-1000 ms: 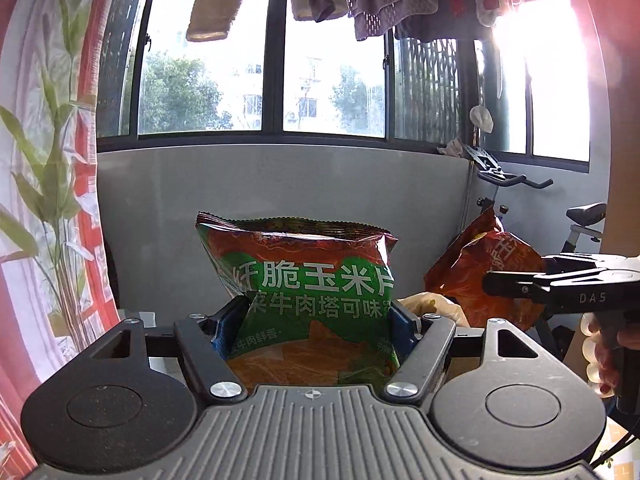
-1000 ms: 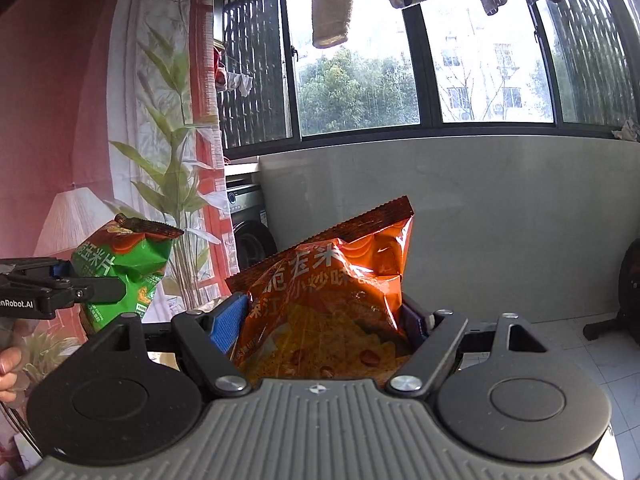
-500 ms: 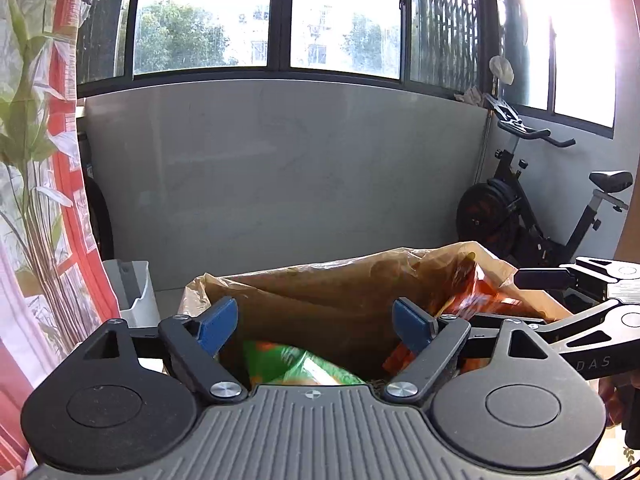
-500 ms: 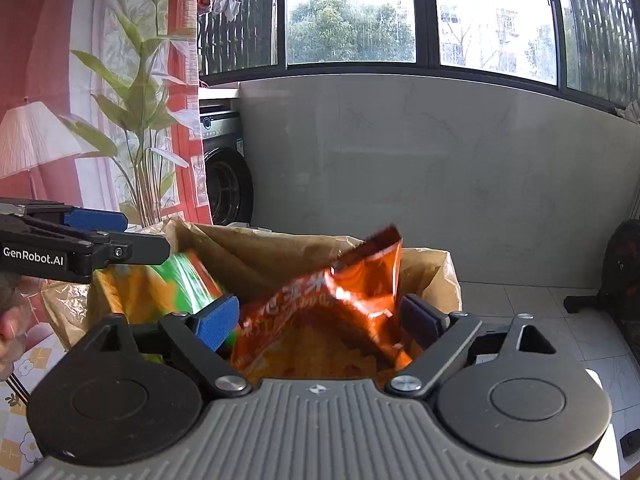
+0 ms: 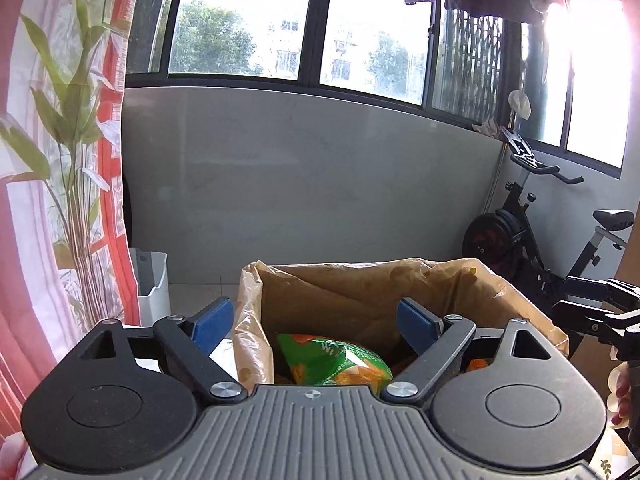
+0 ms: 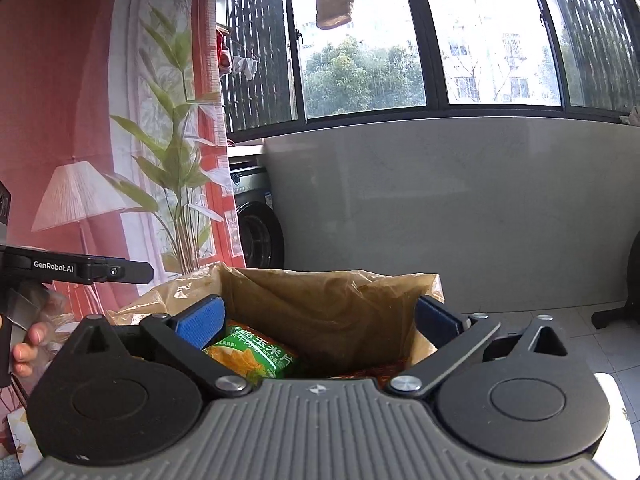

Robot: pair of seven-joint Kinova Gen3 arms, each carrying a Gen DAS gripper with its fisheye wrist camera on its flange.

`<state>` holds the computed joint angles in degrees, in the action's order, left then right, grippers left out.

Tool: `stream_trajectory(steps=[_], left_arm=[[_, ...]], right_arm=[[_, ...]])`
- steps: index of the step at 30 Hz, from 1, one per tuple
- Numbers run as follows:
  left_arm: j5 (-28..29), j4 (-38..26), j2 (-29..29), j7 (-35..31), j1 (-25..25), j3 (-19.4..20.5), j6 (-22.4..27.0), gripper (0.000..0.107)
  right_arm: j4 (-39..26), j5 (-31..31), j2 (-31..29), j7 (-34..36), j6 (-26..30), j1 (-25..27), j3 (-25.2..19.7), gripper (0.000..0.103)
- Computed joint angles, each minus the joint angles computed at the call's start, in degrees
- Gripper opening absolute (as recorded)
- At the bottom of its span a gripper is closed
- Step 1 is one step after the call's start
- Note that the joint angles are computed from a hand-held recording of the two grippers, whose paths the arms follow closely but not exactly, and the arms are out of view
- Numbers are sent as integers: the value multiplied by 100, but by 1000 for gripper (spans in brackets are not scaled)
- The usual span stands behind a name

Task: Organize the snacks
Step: 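Lower the right tool to the red candy pack beside the box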

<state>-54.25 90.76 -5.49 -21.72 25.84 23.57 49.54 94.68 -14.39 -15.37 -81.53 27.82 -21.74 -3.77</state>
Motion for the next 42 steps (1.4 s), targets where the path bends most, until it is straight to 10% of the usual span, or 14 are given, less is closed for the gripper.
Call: stream_trajectory(steps=[5, 24, 42], left_arm=[[-382, 308, -282, 395, -69, 325, 313, 97], [-823, 1592, -792, 2588, -643, 1465, 638, 97], [-686, 1652, -397, 2767, 346, 1033, 1350, 96]], right_arm=[[150, 793, -295, -764, 244, 643, -611, 103], [1411, 1175, -1031, -981, 1017, 882, -283, 90], [2281, 1189, -853, -914, 1051, 1104, -142, 71]])
